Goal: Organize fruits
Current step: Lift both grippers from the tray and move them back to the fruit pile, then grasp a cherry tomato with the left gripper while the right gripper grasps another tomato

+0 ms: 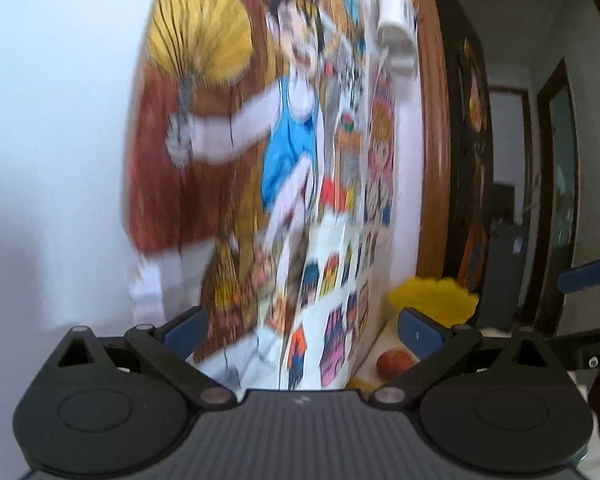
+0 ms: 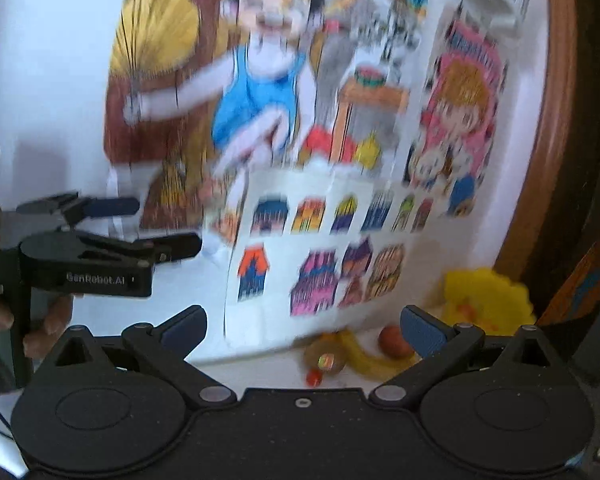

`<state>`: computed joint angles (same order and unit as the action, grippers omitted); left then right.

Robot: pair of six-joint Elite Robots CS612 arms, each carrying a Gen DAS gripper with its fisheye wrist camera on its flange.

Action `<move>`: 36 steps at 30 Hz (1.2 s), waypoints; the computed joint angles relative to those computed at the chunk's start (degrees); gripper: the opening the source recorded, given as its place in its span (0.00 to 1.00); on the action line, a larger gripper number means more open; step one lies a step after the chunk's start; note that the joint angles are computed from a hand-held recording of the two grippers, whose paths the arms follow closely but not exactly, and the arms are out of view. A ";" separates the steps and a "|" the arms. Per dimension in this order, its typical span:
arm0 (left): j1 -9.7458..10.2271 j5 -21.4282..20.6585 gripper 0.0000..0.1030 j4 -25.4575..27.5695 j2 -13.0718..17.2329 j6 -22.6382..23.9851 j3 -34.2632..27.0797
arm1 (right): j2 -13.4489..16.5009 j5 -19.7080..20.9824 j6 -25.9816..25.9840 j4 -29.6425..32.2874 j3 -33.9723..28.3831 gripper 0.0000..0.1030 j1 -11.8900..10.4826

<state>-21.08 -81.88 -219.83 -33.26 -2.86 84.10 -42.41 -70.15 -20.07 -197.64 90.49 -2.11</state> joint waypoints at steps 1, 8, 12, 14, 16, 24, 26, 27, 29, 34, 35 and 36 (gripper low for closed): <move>-0.11 0.22 1.00 1.07 0.29 0.03 -0.31 | 0.39 0.05 -1.05 1.46 -0.43 0.99 -0.12; -0.27 -1.25 1.00 8.89 2.54 0.85 -3.51 | 1.77 -2.43 -4.80 10.14 -3.84 0.99 -0.91; -0.41 -3.13 1.00 12.51 4.20 1.03 -6.43 | 2.74 -1.63 -3.90 11.13 -6.23 0.99 -1.78; -0.60 -3.86 1.00 14.07 5.24 1.43 -7.79 | 4.01 -0.14 -3.80 11.75 -7.88 0.99 -2.33; -0.75 -4.64 1.00 16.20 6.14 1.75 -9.12 | 5.37 0.53 -4.31 13.04 -9.50 0.99 -2.68; -1.19 -5.80 1.00 25.52 9.78 3.98 -15.11 | 11.07 2.14 -6.23 21.74 -17.08 0.99 -3.76; -1.27 -5.71 1.00 27.73 10.58 4.81 -16.68 | 12.40 2.88 -6.66 24.08 -19.23 0.99 -3.97; -1.33 -5.58 1.00 28.75 11.00 5.16 -17.47 | 13.06 3.43 -6.85 25.17 -20.29 0.99 -4.07; -1.45 -5.31 1.00 30.10 11.80 5.42 -18.87 | 14.30 3.41 -6.92 26.41 -22.13 0.99 -4.10; -1.51 -5.33 1.00 33.12 13.27 6.30 -21.68 | 17.12 3.06 -6.08 29.71 -26.40 0.99 -4.12; -1.52 -5.38 1.00 33.74 13.67 6.34 -22.45 | 17.61 2.81 -5.88 30.45 -27.19 0.99 -4.10; -1.54 -5.40 1.00 34.38 14.06 6.36 -23.19 | 18.11 2.81 -5.86 31.36 -28.04 0.99 -4.10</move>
